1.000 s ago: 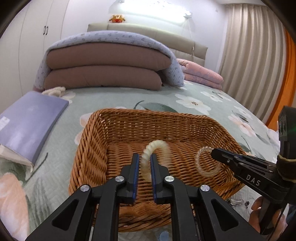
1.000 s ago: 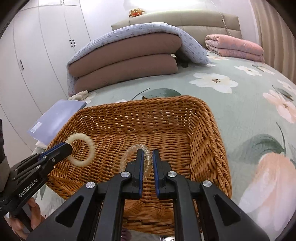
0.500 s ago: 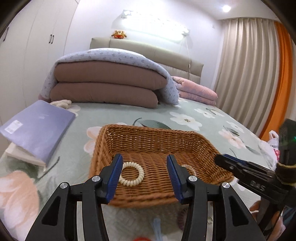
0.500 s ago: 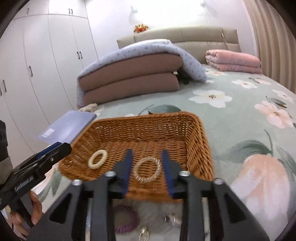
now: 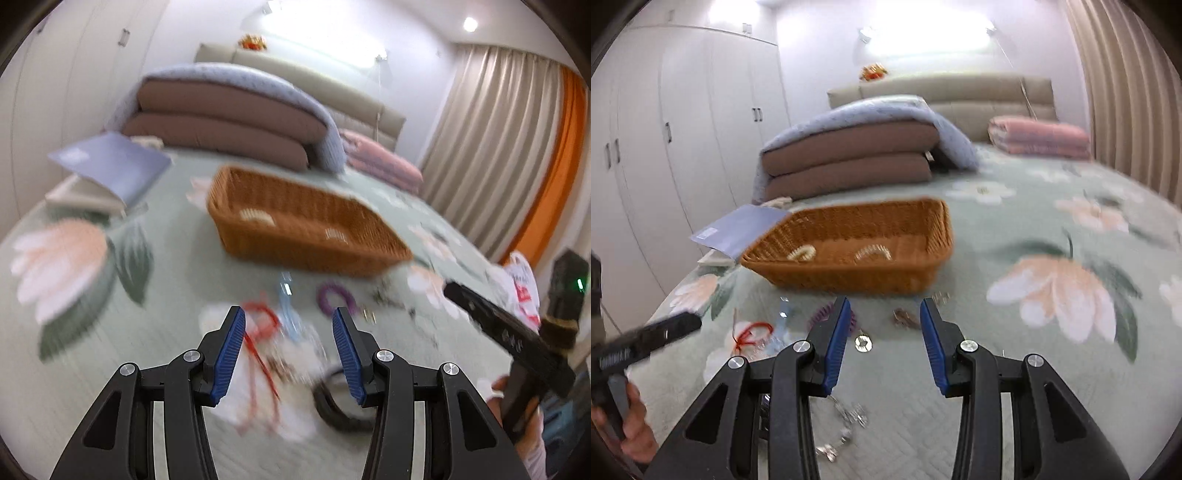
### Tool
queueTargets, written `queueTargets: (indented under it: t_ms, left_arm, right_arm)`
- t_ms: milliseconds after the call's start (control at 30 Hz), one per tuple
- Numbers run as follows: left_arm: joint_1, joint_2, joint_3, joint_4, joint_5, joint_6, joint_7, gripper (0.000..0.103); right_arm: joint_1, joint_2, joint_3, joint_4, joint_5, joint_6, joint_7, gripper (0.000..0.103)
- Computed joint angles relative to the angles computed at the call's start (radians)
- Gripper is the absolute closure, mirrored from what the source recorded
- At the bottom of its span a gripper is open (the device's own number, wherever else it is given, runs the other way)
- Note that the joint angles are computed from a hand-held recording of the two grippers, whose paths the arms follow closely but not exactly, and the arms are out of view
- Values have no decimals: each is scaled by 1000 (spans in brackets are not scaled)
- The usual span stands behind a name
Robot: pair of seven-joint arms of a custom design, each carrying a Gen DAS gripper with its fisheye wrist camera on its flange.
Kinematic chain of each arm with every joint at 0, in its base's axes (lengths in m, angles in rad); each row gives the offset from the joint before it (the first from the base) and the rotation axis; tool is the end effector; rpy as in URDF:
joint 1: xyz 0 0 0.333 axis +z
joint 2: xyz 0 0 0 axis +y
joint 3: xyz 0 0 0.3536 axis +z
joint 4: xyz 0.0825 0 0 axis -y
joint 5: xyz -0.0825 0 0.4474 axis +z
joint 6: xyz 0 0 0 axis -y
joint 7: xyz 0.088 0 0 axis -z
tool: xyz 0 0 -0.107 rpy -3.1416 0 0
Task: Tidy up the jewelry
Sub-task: 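Grasp the black watch with the left gripper while the right gripper grasps the silver charm bracelet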
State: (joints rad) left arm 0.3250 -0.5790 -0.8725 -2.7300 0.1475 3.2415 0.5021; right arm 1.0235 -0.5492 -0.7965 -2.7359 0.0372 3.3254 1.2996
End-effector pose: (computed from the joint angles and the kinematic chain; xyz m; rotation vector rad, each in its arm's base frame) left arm 0.3836 -0.2566 0.4286 -1.9201 1.5029 -1.1253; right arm 0.4492 0.0896 0.4467 -1.7430 1.2476 -0.4898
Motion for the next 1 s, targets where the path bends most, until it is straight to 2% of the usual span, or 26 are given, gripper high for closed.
queueTargets:
  t_ms: [67, 133, 267, 367, 467, 567, 600, 667, 733, 800, 900, 1000]
  left_arm:
    - [-41, 47, 26, 31, 25, -87, 24, 52]
    - [-58, 70, 30, 39, 47, -128, 7, 52]
    - [-149, 167, 133, 21, 48, -48, -22, 52]
    - [-125, 169, 106, 29, 57, -55, -34, 52]
    - [-126, 175, 103, 32, 69, -45, -42, 52]
    - [-115, 175, 87, 36, 70, -41, -43, 53]
    - [-93, 167, 61, 41, 73, -54, -51, 53]
    - [-65, 165, 29, 52, 90, -67, -63, 55]
    - [-77, 190, 43, 57, 103, -54, -62, 62]
    - [-90, 213, 58, 60, 105, -45, -58, 65]
    - [-75, 214, 44, 60, 103, -38, -65, 65]
    - [-81, 241, 58, 73, 102, -42, -55, 67]
  right_arm:
    - [36, -37, -61, 9, 5, -72, -23, 60]
    - [24, -45, -62, 5, 17, -94, -58, 61]
    - [-22, -39, -44, -11, 53, -106, -109, 61]
    - [25, -79, -116, 7, 101, -162, -150, 60]
    - [79, -126, -179, 33, 139, -246, -210, 60]
    - [78, -109, -144, 32, 151, -285, -255, 61]
    - [72, -99, -126, 28, 156, -285, -265, 61]
    - [28, -49, -50, 14, 159, -263, -264, 61]
    - [1, -17, -2, 8, 167, -255, -275, 61]
    - [5, -17, 3, 8, 186, -261, -304, 61]
    - [22, -26, -9, 15, 228, -298, -342, 61]
    - [2, 1, 27, 19, 253, -320, -361, 61]
